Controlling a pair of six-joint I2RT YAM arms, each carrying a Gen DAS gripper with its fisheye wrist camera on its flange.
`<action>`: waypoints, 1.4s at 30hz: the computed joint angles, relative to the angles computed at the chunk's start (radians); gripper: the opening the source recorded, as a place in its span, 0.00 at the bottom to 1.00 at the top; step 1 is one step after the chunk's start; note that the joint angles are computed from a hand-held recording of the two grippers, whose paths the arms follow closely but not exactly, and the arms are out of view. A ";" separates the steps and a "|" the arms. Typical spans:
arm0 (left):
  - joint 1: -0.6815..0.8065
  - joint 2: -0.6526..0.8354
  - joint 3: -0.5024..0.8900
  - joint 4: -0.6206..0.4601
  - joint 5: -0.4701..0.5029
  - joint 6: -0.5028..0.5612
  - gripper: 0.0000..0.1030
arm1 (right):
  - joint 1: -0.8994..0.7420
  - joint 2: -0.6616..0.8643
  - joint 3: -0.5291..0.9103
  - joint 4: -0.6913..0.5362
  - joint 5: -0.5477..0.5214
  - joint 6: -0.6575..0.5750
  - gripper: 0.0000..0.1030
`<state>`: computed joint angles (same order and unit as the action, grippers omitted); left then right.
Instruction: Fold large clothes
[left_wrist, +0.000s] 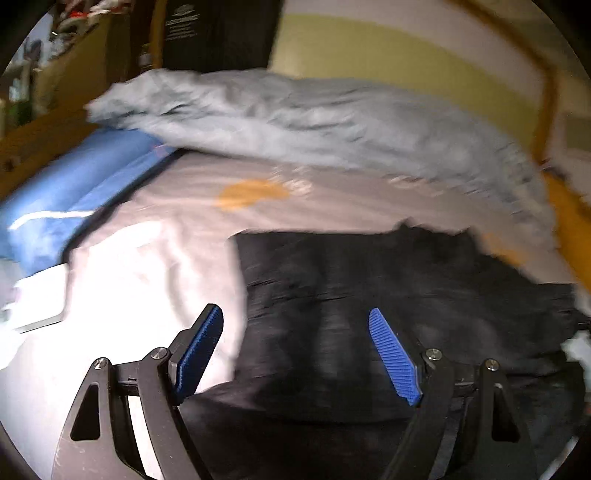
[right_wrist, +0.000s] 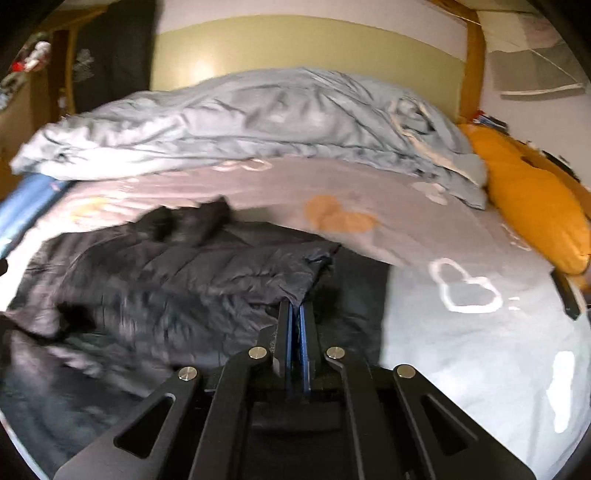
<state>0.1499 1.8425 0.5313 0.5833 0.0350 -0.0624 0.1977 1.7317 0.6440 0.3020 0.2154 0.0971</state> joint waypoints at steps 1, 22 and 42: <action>0.003 0.026 0.018 -0.011 -0.010 0.002 0.78 | -0.025 0.013 0.015 -0.015 -0.012 0.002 0.04; 0.044 0.227 0.206 -0.209 -0.028 0.003 0.77 | -0.168 0.159 0.131 -0.140 -0.102 0.040 0.04; 0.048 0.249 0.231 -0.244 -0.024 -0.002 0.78 | -0.212 0.306 0.275 -0.301 -0.428 -0.028 0.02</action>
